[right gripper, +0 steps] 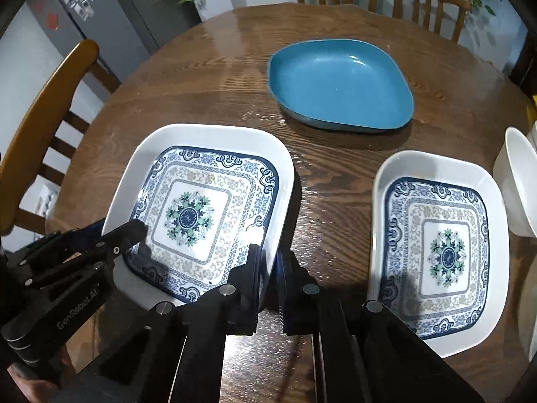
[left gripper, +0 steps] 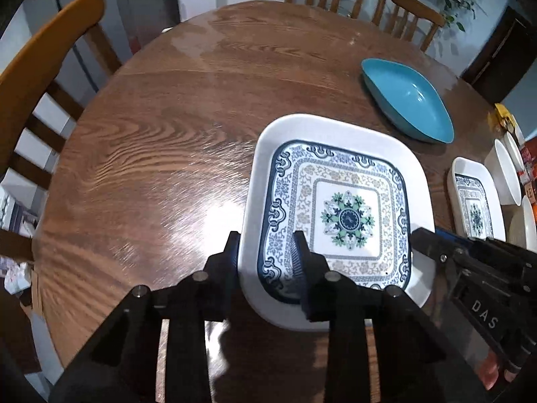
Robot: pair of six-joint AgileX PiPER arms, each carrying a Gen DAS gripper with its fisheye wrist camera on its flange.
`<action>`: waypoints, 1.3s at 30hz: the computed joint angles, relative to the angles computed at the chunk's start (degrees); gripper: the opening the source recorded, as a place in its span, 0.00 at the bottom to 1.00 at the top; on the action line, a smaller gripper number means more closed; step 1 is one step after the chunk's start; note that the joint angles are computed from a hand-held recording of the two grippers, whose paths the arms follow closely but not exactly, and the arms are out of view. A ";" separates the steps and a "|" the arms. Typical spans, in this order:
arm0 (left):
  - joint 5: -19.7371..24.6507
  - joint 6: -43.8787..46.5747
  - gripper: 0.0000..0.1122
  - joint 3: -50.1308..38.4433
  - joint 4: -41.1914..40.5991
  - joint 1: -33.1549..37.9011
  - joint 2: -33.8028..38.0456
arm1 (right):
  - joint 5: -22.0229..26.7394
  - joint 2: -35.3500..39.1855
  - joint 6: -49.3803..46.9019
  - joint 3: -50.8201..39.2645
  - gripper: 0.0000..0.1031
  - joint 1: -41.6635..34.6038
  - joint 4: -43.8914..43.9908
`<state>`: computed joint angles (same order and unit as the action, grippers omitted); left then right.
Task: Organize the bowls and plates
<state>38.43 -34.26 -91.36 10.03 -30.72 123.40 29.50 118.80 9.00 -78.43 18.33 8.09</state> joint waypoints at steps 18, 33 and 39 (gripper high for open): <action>-3.39 -17.71 0.33 18.51 12.50 -1.11 -10.17 | -1.78 -2.67 -12.60 5.41 0.11 5.91 11.26; -2.60 -23.93 0.60 12.76 17.39 -9.59 -11.40 | -15.39 -23.25 -15.36 29.12 0.49 -9.29 13.20; 0.73 -13.19 0.60 -4.42 6.65 -13.54 -1.06 | -16.91 -24.08 -14.14 32.43 0.49 -19.01 10.33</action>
<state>39.15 -47.45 -95.78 16.69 -44.26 122.34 12.59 94.72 -5.13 -46.00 -0.68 18.41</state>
